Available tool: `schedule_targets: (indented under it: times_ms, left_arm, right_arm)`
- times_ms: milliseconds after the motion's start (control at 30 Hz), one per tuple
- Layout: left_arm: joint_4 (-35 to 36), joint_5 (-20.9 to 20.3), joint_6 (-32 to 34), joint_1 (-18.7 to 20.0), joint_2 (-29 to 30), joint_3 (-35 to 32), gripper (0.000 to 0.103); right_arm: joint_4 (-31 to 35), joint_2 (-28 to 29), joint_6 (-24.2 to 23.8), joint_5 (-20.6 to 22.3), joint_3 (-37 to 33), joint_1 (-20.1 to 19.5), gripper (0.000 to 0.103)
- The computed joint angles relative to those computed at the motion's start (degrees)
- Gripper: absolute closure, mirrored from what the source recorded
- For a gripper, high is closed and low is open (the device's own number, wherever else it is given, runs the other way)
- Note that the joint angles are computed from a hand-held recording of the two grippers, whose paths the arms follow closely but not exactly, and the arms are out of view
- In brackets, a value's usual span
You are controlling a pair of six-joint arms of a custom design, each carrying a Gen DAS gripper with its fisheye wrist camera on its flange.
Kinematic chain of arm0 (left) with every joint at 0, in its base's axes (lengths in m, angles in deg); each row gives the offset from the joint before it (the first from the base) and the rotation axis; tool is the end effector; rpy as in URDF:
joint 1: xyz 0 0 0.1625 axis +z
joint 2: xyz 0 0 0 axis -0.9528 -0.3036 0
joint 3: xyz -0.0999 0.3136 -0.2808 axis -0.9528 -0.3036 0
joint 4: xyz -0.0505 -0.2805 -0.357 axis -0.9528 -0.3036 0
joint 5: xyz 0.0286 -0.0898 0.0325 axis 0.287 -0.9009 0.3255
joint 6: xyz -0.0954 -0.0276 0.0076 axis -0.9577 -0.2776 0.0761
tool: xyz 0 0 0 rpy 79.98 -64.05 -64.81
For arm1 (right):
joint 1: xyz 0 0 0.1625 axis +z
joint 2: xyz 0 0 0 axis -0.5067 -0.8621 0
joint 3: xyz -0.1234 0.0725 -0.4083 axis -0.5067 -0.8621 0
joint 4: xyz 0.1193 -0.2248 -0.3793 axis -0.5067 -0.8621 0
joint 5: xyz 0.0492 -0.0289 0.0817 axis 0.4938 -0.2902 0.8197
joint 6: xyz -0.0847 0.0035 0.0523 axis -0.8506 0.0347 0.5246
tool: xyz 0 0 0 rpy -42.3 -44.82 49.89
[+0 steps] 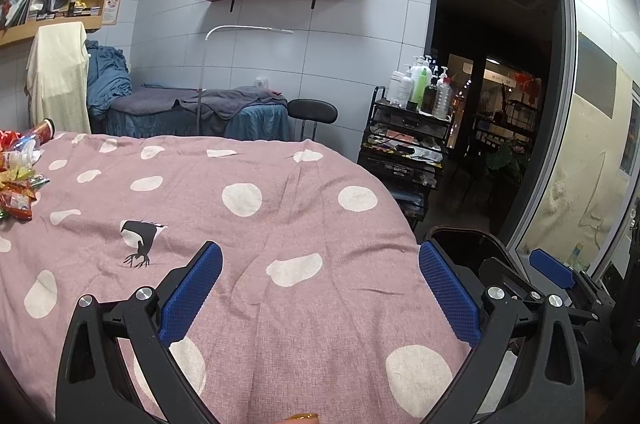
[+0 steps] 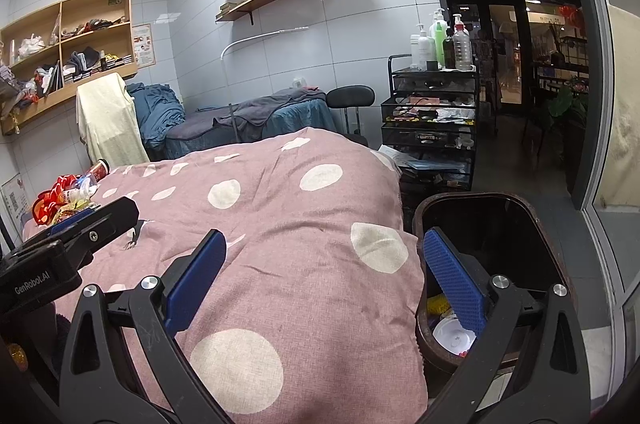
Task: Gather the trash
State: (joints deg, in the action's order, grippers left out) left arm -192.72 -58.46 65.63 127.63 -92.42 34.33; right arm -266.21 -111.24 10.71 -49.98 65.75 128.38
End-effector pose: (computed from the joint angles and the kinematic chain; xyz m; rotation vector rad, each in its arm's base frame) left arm -0.1767 -0.5685 0.1240 0.9114 2.3497 -1.2787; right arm 0.1652 -0.5395 0.0997 0.2978 -2.0525 1.4937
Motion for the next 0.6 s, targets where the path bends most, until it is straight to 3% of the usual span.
schedule_targets:
  times_ms: [600]
  left_arm:
    - [2.44,-0.85,-0.88,-0.06,-0.62,-0.32,0.005]
  right_arm:
    - [0.6,0.04,1.39,-1.44,-0.25,0.39,0.005]
